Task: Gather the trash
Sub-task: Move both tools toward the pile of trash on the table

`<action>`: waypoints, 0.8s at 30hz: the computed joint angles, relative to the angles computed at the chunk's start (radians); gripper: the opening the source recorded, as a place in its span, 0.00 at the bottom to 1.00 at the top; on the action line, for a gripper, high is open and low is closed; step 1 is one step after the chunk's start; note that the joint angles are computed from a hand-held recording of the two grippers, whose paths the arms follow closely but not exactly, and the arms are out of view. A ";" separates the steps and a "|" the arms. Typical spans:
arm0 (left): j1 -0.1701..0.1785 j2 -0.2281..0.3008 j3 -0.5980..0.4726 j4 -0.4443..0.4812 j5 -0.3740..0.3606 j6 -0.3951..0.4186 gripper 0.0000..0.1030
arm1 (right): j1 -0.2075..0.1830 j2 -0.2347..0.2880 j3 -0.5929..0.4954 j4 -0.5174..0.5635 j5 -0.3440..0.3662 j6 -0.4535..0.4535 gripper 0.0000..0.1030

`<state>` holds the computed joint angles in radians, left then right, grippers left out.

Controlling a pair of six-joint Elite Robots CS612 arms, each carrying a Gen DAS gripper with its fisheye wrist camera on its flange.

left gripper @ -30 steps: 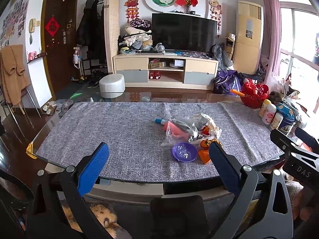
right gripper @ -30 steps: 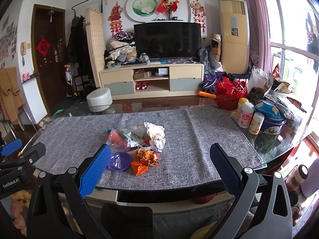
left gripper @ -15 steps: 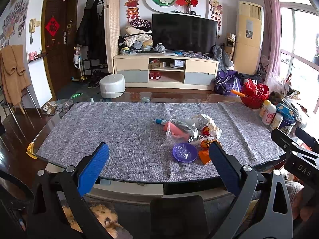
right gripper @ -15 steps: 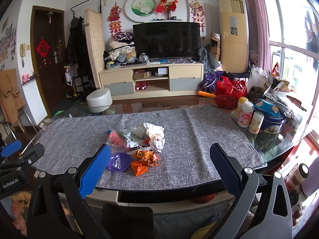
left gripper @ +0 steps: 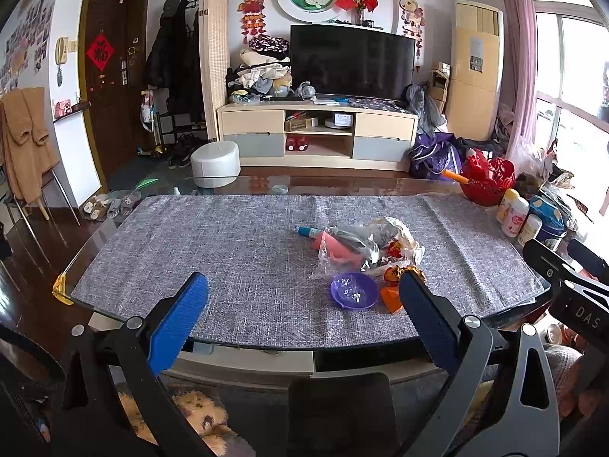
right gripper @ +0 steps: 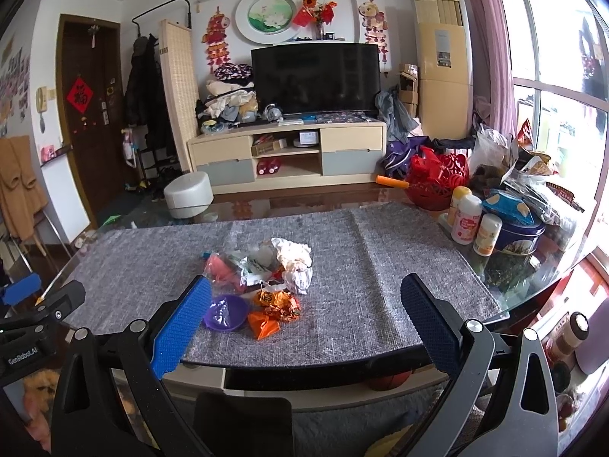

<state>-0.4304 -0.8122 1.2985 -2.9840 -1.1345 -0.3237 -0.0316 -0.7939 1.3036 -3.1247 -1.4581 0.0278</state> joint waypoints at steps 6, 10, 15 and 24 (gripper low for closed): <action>0.006 0.004 -0.006 0.019 -0.009 -0.005 0.92 | -0.002 0.006 -0.012 0.032 -0.008 0.013 0.97; 0.015 0.022 -0.031 0.055 -0.025 -0.006 0.92 | -0.003 0.024 -0.036 0.054 -0.019 0.013 0.97; 0.029 0.050 -0.067 0.102 -0.050 -0.009 0.92 | -0.011 0.059 -0.085 0.129 0.024 0.008 0.97; 0.055 0.121 -0.159 0.221 -0.146 -0.019 0.92 | -0.008 0.129 -0.176 0.270 0.061 -0.004 0.95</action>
